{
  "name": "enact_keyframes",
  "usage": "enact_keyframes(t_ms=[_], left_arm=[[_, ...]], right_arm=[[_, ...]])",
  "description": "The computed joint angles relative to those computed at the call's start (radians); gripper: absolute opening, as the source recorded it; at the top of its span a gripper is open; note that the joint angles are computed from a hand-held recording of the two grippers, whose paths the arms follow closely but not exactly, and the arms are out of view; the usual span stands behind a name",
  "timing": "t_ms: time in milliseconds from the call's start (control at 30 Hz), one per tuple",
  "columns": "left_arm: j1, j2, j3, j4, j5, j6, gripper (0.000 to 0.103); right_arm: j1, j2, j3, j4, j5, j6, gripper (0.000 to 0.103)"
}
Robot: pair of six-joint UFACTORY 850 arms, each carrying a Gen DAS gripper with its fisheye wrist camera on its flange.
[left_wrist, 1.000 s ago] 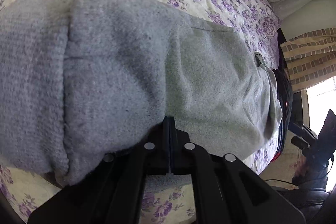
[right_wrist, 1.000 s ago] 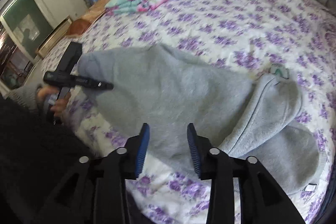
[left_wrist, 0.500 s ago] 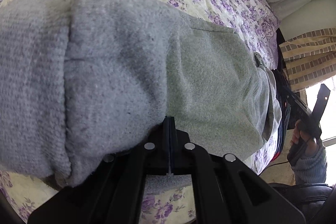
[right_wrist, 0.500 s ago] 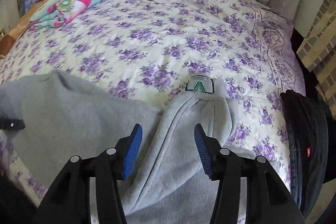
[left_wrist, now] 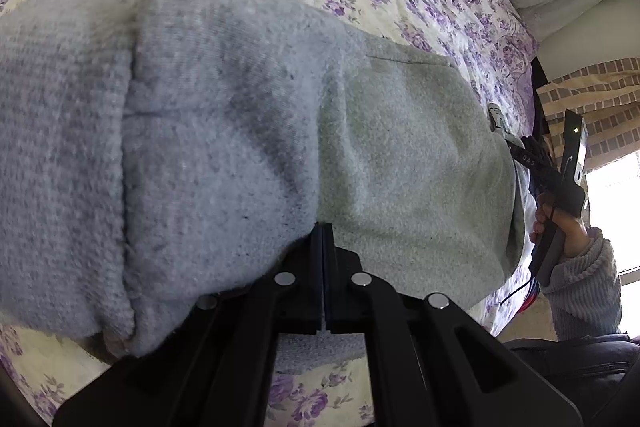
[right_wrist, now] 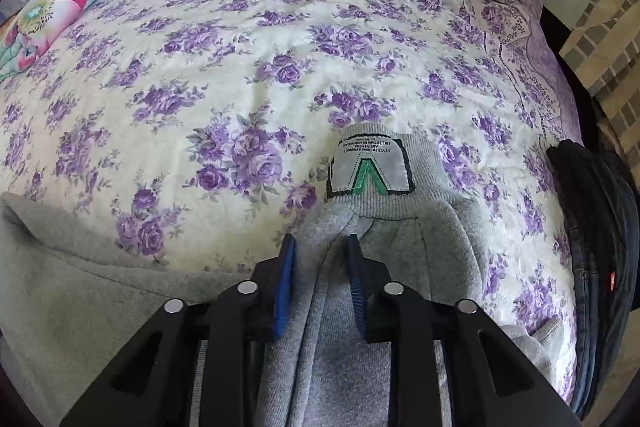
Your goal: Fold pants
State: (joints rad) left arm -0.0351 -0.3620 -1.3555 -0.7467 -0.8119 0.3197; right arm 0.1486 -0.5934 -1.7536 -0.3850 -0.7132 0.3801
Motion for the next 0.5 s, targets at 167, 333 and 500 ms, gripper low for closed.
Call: enact_keyframes(t_ms=[167, 333, 500], left_arm=[[0.002, -0.006, -0.005, -0.008, -0.005, 0.007, 0.002], [0.005, -0.011, -0.007, -0.020, -0.012, 0.017, 0.002], [0.011, -0.017, -0.011, -0.038, -0.026, 0.037, 0.002]], right_arm=[[-0.018, 0.047, 0.048, 0.019, 0.060, 0.007, 0.006], [-0.071, 0.167, 0.154, 0.138, 0.165, 0.036, 0.006], [-0.156, 0.382, 0.360, 0.223, 0.255, 0.135, 0.006]])
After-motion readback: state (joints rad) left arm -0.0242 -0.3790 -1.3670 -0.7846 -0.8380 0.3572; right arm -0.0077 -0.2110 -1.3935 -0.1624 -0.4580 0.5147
